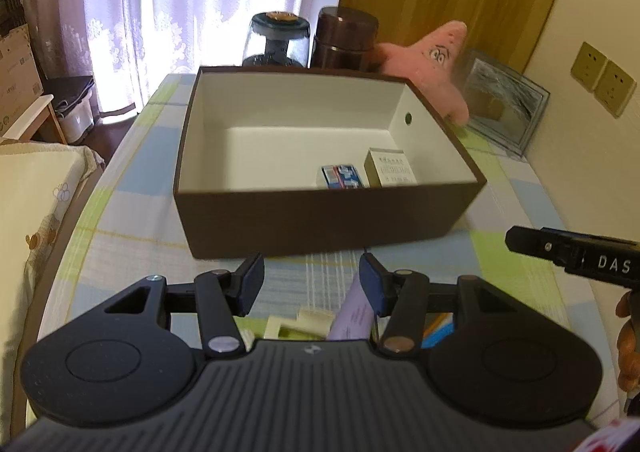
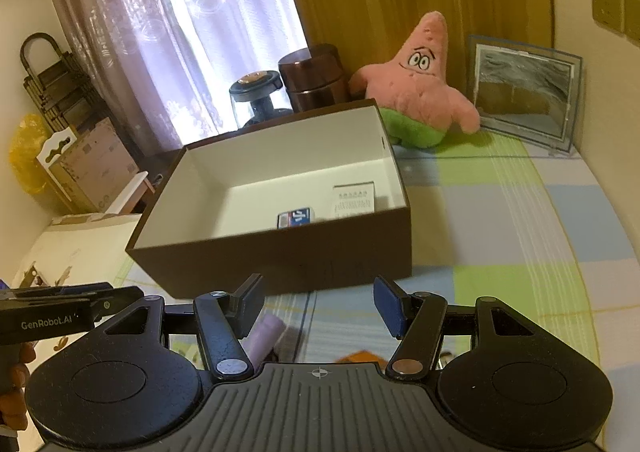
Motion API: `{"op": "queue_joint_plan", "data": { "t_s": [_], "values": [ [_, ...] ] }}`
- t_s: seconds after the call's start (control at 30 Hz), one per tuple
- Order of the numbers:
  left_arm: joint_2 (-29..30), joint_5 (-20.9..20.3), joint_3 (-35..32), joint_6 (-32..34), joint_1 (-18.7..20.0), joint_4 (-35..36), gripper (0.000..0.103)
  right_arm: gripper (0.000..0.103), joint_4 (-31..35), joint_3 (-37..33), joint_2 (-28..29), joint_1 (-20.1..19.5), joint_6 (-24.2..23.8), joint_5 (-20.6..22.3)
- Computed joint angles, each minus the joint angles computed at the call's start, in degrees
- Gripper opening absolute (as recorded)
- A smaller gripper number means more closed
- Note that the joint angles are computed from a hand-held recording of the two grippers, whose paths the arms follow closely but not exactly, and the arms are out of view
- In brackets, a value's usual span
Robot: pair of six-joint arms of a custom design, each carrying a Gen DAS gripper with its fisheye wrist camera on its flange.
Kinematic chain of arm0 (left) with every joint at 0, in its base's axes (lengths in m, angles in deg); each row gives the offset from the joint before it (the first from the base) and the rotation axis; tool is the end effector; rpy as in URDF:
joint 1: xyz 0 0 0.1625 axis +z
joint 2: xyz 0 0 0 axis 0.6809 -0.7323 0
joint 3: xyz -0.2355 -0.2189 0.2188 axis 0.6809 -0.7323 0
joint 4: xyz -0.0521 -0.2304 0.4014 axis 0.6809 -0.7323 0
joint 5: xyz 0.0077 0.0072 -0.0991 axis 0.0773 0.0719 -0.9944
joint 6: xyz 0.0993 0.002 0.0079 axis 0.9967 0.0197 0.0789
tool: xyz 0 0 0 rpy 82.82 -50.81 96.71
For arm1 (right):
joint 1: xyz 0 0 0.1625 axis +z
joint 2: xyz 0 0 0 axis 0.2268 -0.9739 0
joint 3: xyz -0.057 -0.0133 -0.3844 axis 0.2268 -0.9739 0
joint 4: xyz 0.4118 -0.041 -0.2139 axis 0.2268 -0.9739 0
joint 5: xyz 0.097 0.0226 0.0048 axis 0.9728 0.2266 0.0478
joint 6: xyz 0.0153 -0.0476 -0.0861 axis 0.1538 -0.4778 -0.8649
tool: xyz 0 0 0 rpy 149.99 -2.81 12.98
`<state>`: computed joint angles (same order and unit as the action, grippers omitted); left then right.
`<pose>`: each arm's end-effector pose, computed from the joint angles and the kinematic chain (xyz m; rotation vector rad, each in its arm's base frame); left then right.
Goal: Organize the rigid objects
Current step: 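Move both tools out of the brown box back toward the table items, then grasp the green-and-white medicine box with the left tool while the right tool grasps the brown bottle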
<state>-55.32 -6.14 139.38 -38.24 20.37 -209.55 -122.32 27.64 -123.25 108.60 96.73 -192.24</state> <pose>-0.0762 -0.5763 0.3772 0.5623 2.4489 -0.7745 0.4057 -0.5304 0.0504 0.2330 -2.4521 1.0439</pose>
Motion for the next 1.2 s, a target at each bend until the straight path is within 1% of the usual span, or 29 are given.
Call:
{"op": "queue_joint_plan", "data": {
  "t_s": [0.13,0.37,0.73,0.97,1.2],
  "values": [
    [-2.31,-0.12,1.93,-0.56,-0.32,2.31,0.048,0.058,0.47,2.2,-1.08,0.65,1.91,-0.97],
    [-4.98,-0.04,4.29,-1.67,-0.25,6.37,0.048,0.058,2.66,6.64,-3.27,1.35,7.25,-2.33],
    [-7.14,0.51,6.97,-2.08,0.49,8.9,0.048,0.058,6.84,11.79,-5.61,1.33,14.14,-2.94],
    [-7.46,1.08,7.72,-2.7,1.34,10.33,0.048,0.058,8.57,13.31,-5.74,0.98,16.26,-2.42],
    [-6.74,2.11,7.83,-3.47,2.26,10.64,0.048,0.058,8.95,13.75,-5.2,0.09,16.23,-2.19]
  ]
}}
